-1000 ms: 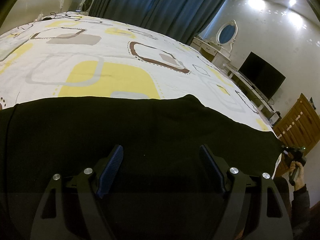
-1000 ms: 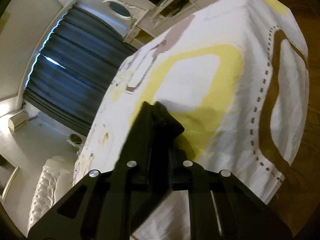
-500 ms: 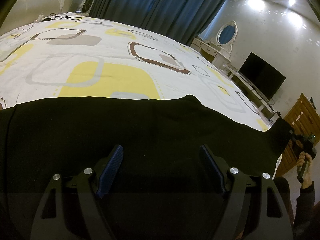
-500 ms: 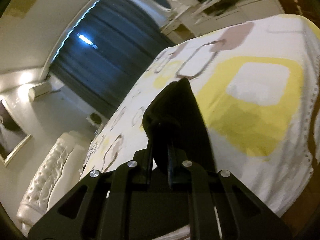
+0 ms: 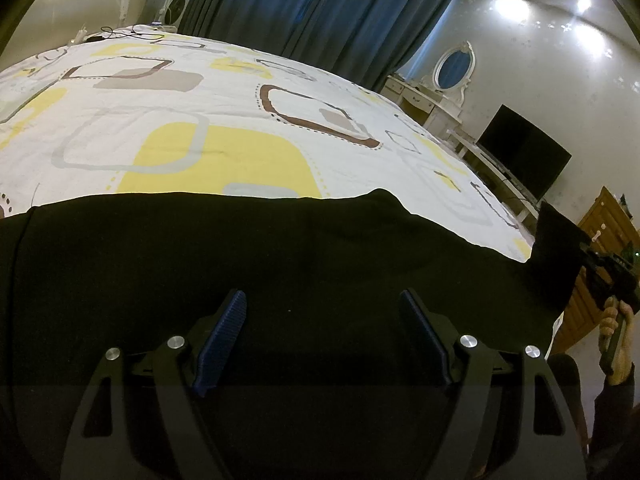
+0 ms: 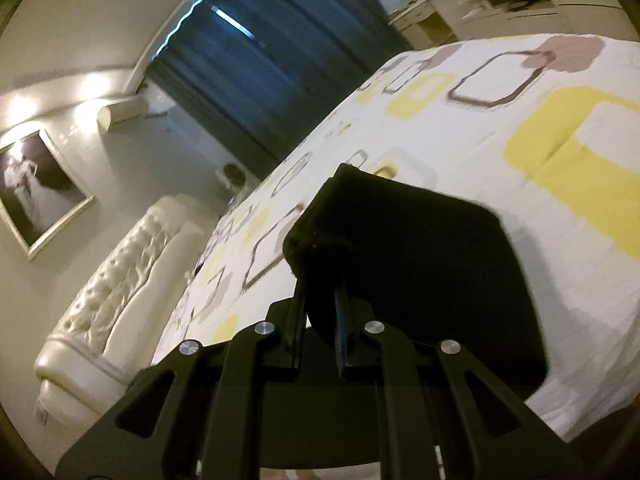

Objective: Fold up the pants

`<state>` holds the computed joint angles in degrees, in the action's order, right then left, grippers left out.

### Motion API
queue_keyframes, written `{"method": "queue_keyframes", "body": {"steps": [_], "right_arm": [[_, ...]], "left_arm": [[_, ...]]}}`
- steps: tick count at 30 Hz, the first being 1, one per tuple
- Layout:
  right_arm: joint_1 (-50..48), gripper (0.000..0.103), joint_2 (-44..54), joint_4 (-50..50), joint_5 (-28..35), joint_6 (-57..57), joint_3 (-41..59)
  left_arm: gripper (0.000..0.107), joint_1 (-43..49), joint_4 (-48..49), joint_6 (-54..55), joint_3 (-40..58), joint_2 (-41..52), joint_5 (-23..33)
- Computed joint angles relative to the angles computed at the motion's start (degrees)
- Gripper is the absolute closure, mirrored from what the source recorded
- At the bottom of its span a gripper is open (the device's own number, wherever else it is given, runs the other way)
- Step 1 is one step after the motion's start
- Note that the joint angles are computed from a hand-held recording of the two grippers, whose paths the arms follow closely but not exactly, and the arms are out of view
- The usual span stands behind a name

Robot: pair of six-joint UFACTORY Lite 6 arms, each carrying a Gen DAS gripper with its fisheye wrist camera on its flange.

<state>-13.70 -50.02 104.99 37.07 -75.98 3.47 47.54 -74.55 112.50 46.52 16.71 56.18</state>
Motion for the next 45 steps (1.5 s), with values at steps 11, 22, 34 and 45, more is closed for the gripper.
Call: {"method": "queue_keyframes", "body": {"steps": [11, 22, 34, 45], "right_arm": [[33.1, 0.091, 17.4, 44.7, -9.5, -34.1, 6.0], [50.0, 0.091, 37.0, 64.8, -3.5, -48.7, 14.0], [56.0, 0.091, 46.3, 65.5, -2.1, -48.8, 19.6], [59.3, 0.091, 55.1, 63.7, -1.2, -47.6, 25.6]], "left_arm": [[0.029, 0.0, 0.0, 0.1, -0.1, 0.0, -0.1], [0.029, 0.0, -0.1, 0.3, -0.4, -0.2, -0.1], [0.028, 0.0, -0.2, 0.4, -0.5, -0.2, -0.2], [0.028, 0.0, -0.2, 0.6, -0.5, -0.2, -0.1]]}}
